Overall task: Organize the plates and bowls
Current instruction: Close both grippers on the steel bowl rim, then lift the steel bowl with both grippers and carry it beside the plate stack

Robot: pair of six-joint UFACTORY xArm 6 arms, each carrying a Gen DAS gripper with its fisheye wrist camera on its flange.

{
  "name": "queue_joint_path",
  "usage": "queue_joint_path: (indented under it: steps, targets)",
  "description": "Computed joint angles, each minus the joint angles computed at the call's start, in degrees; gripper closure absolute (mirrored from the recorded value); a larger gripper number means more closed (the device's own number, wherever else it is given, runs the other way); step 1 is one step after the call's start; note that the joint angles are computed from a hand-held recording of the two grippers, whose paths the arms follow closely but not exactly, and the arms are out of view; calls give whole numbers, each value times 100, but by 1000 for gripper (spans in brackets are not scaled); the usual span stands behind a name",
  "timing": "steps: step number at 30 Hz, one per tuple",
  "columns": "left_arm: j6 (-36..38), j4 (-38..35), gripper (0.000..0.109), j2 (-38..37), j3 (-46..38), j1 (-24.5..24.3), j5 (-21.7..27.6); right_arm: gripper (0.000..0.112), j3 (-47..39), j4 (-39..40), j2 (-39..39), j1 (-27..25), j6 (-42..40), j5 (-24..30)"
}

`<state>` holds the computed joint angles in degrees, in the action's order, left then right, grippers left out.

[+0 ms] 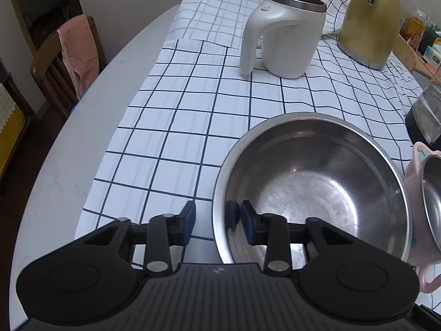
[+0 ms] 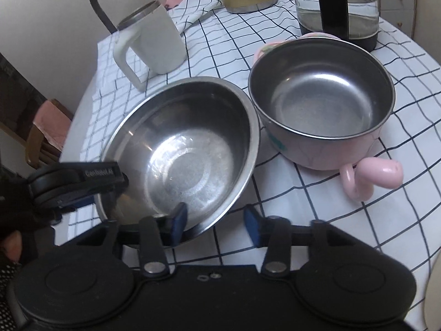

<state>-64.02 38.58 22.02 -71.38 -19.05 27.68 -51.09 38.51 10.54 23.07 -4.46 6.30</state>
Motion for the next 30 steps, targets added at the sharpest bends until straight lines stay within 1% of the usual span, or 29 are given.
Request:
queue_joint_path:
  steps: [2,3,4,6,9,13,18,21,25,26,29,30]
  targets:
    - [49,-81,86,-29,14,-14,-8,84,16,253,-30,17,-213,-46]
    - [83,-122,89,-49,32,-25,-24,88,-6,548,-48,32,-478,-16]
    - [108,-130,89,-66,37,-46,10,89,0,602,-67,29,-524,-7]
    - [107,-125,89,-135,100,-91,77,89,54,371,-102,15,-307,-13]
    - [113,-185,89,-341,369,-118,13,90,221,366,-236,57,-404,-153]
    - [4,-124,89,-732,806,-220,3,90,525,406,-511,131,-643,-355]
    - [-85,28,89,-1352,1396,-439,33,90,1022,317,-1065,142,-702,-364]
    - [-187,69,89,-1761,1733,-588,100,90,1435,-37,-1513,141,-437,-393]
    - [-138,-76,89,-2260,2151,-740,100,90,2045,-972,-2193,112,351,-428]
    - [-161,-43,89,-2386,2243,-803,134,90,2154,-1080,-2332,109,449,-423]
    - [-155,-87,89,-2762,2493,-994,229,90,2555,-1805,-2867,40,1141,-345]
    - [-152,-93,89,-2892,2574,-1057,258,90,2686,-2185,-3060,-11,1495,-287]
